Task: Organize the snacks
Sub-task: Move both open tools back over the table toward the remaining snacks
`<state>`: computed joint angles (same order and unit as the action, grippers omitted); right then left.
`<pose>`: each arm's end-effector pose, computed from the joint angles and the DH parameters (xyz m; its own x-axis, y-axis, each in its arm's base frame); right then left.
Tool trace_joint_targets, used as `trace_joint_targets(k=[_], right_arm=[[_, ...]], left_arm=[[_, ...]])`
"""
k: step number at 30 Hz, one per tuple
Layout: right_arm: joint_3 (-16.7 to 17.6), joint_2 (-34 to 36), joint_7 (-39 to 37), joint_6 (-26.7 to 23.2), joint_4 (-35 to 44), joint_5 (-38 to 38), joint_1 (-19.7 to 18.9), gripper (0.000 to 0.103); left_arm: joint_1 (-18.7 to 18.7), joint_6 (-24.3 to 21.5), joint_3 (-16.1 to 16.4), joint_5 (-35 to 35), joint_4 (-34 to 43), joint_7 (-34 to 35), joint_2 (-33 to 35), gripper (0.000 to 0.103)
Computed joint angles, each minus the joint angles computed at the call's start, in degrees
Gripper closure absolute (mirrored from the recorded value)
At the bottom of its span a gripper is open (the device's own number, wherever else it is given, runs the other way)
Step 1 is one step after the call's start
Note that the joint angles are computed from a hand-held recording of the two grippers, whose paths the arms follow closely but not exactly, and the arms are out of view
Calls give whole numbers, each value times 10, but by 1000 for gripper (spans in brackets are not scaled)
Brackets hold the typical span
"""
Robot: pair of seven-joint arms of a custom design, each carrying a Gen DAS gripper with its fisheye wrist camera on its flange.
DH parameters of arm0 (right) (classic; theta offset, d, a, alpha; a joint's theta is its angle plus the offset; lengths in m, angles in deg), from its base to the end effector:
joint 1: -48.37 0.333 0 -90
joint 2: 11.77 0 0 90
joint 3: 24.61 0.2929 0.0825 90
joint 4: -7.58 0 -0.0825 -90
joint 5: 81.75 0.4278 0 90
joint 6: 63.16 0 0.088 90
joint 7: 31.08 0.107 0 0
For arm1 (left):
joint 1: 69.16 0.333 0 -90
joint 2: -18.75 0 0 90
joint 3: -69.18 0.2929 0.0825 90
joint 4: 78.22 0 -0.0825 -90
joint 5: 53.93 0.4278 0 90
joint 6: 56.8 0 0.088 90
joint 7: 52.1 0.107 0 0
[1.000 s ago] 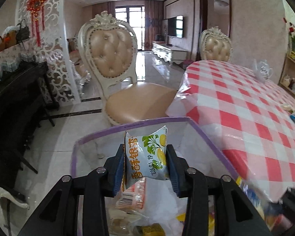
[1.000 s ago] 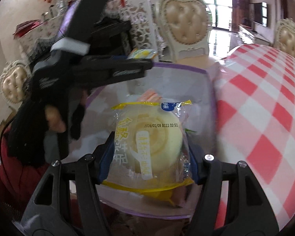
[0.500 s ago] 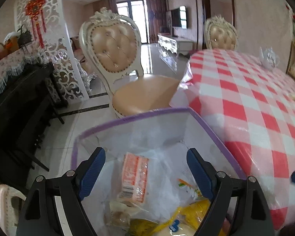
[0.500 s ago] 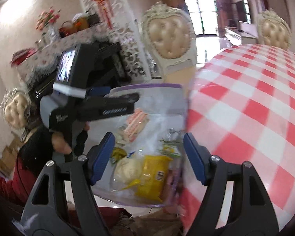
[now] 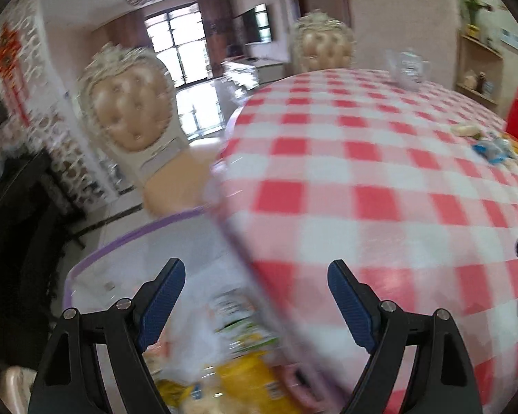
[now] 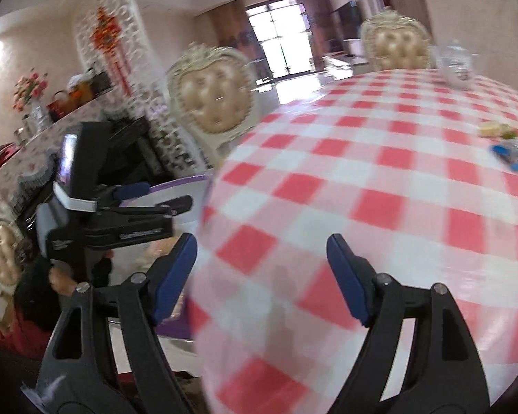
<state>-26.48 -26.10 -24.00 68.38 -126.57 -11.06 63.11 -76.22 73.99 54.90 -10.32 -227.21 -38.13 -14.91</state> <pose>0.5168 0.1389 0.4219 0.8247 -0.4874 -0.2869 -0.4904 -0.3636 -0.7920 0.4223 -0.1432 0.4351 0.5505 -0.8223 -0.1444 -0.6456 -0.3096 -0.6981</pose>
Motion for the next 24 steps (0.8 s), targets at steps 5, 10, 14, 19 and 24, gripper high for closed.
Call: trace_joint_targets(k=[5, 10, 14, 19, 24], right_arm=[[-21, 27, 9, 13, 26, -6, -32, 21], [-34, 73, 37, 13, 66, -6, -72, 19], [-38, 107, 56, 19, 99, -1, -104, 19], [-33, 165, 123, 63, 159, -18, -137, 18], [-25, 242, 201, 86, 244, -37, -172, 18]], left_arm=[[-8, 21, -20, 22, 113, 20, 125, 17], [-23, 119, -4, 24, 208, 19, 243, 17], [-33, 183, 13, -28, 300, 51, 344, 17], [-48, 186, 18, -120, 449, 127, 471, 17], [-69, 216, 40, -131, 584, 109, 581, 17]])
